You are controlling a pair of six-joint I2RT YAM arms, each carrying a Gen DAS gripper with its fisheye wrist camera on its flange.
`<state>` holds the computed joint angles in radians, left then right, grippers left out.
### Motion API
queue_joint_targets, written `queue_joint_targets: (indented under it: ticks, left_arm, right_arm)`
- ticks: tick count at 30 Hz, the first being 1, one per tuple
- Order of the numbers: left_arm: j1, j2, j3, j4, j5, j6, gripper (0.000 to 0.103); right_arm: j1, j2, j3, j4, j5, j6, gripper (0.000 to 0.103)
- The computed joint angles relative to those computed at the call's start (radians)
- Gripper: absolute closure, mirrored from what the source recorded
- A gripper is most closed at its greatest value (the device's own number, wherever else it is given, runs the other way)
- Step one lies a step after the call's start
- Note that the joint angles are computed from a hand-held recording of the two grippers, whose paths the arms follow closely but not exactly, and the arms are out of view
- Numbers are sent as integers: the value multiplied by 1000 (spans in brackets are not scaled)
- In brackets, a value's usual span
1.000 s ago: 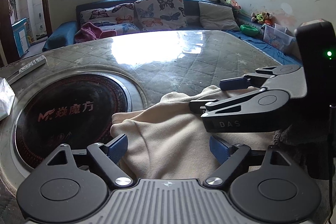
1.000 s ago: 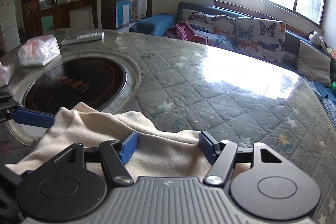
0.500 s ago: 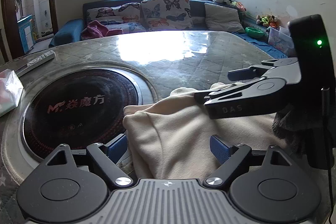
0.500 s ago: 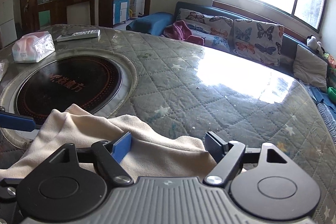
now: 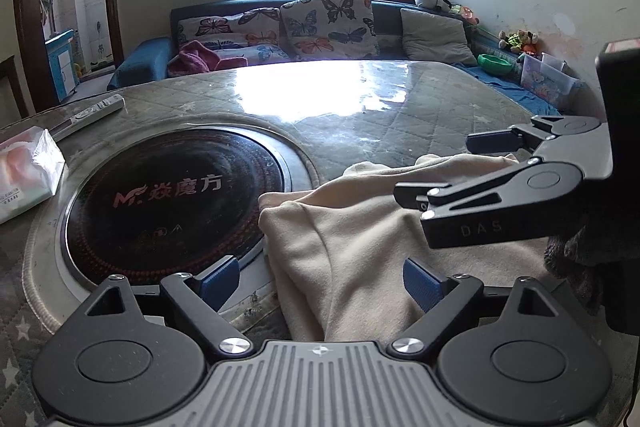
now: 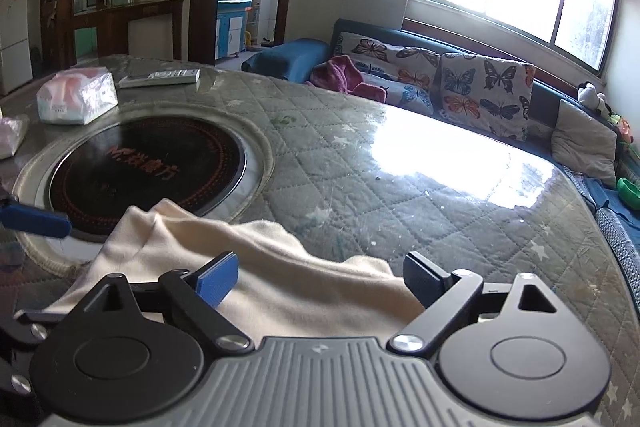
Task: Fold clothes
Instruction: 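Press and tuck the folded sweatshirt edges with both tools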
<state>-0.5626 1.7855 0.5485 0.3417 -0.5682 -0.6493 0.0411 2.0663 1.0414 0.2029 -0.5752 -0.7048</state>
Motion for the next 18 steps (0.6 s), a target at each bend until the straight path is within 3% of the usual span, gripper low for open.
queue_joint_targets:
  ticks: [7, 18]
  left_arm:
    - [-9, -27, -37, -9, -22, -36, 12]
    - [2, -40, -86, -6, -55, -83, 12]
  right_arm:
    - [3, 9, -33, 34, 28, -28, 9]
    - [-88, -103, -223, 142, -40, -165, 0]
